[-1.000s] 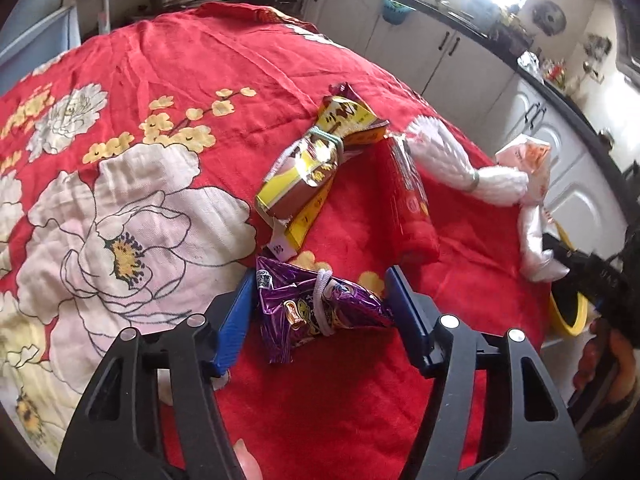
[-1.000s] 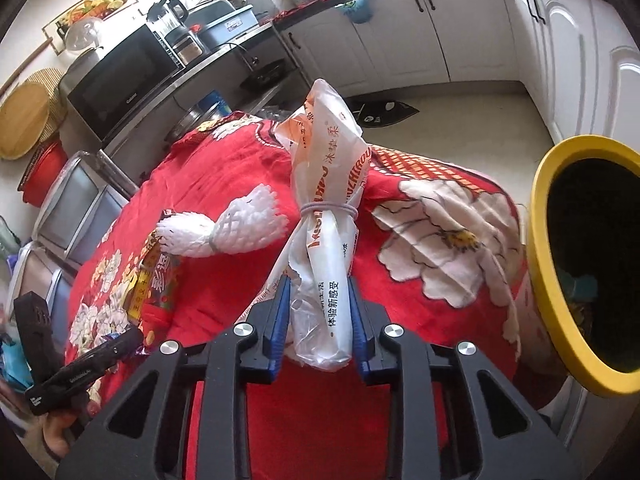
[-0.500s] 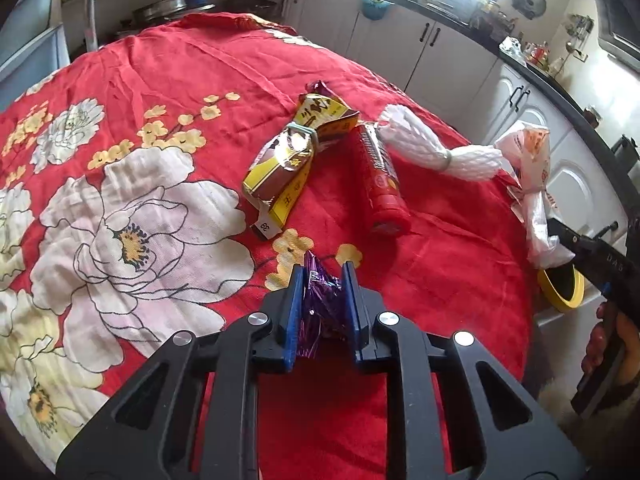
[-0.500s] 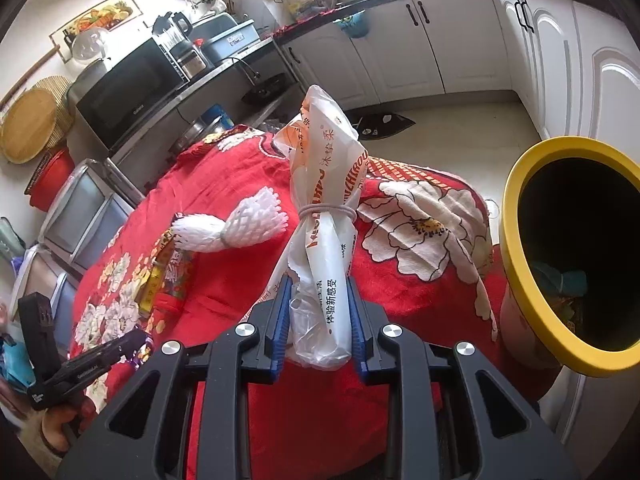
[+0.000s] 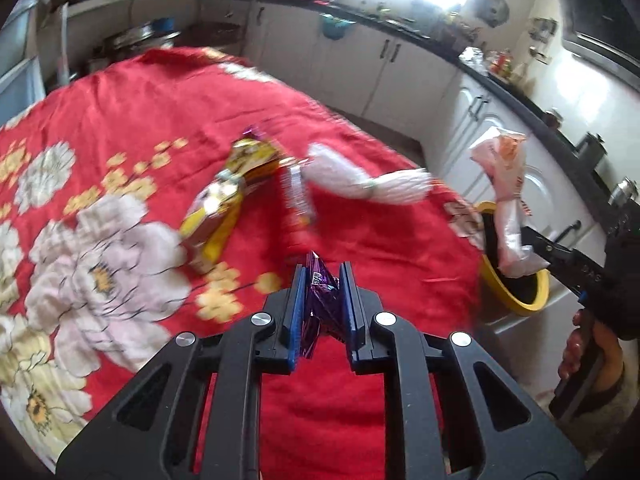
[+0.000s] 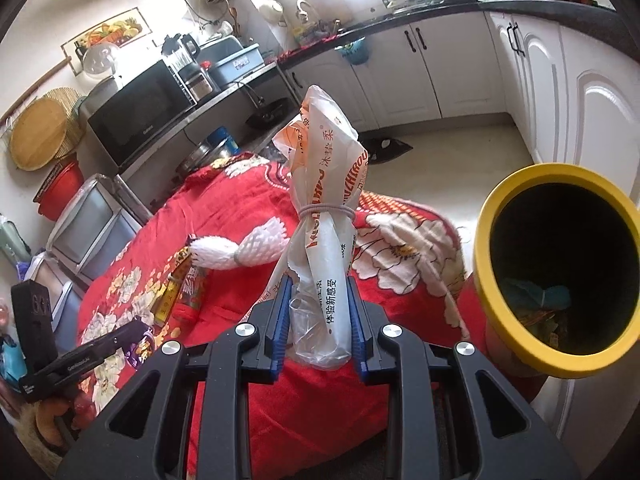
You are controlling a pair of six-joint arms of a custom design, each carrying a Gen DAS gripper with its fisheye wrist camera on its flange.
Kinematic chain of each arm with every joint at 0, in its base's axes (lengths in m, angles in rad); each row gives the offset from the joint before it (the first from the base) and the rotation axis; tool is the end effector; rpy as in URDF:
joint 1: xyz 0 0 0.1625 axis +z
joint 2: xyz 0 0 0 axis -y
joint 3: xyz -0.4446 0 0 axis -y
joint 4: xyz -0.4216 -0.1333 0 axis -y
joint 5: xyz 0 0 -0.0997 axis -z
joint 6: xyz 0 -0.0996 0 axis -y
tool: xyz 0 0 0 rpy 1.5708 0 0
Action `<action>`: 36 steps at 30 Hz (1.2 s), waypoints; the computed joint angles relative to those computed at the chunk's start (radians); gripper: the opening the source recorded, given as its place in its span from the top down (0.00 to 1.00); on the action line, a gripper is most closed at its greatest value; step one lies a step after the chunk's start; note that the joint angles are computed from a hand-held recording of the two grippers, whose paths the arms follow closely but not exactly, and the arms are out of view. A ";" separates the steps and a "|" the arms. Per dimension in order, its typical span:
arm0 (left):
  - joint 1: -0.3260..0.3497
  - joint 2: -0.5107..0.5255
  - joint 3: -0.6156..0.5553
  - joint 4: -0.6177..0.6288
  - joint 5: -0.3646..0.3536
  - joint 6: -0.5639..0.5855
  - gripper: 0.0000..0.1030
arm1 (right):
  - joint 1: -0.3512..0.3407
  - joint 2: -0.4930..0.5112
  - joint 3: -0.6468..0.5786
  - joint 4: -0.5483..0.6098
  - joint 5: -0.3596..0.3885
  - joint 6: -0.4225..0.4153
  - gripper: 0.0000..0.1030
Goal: Collect trash
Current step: 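Carry the purple packet in the left tool while the right tool carries the white bag over the bin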
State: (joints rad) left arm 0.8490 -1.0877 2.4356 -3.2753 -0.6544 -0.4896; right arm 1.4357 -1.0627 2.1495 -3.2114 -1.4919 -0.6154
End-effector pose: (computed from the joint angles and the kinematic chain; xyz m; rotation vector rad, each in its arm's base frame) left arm -0.1144 -0.4513 0.1230 0.0656 2.3903 -1.0217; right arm 0.0659 -0.5635 0.1457 0.7216 -2.8100 0.8091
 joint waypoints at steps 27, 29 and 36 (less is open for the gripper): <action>-0.024 0.288 -0.362 -0.131 -0.183 0.353 0.89 | -0.078 -0.122 0.024 -0.147 0.003 0.031 0.76; -0.027 0.305 -0.386 -0.131 -0.195 0.368 0.89 | -0.083 -0.127 0.025 -0.162 0.003 0.032 0.76; -0.038 0.350 -0.451 -0.126 -0.226 0.409 0.89 | -0.093 -0.134 0.020 -0.200 -0.005 0.034 0.76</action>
State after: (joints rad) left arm 0.8111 -0.7378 1.9841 -3.4015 -0.8803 -0.0806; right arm 1.3431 -1.1972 2.1692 -3.4115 -1.4968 -0.5816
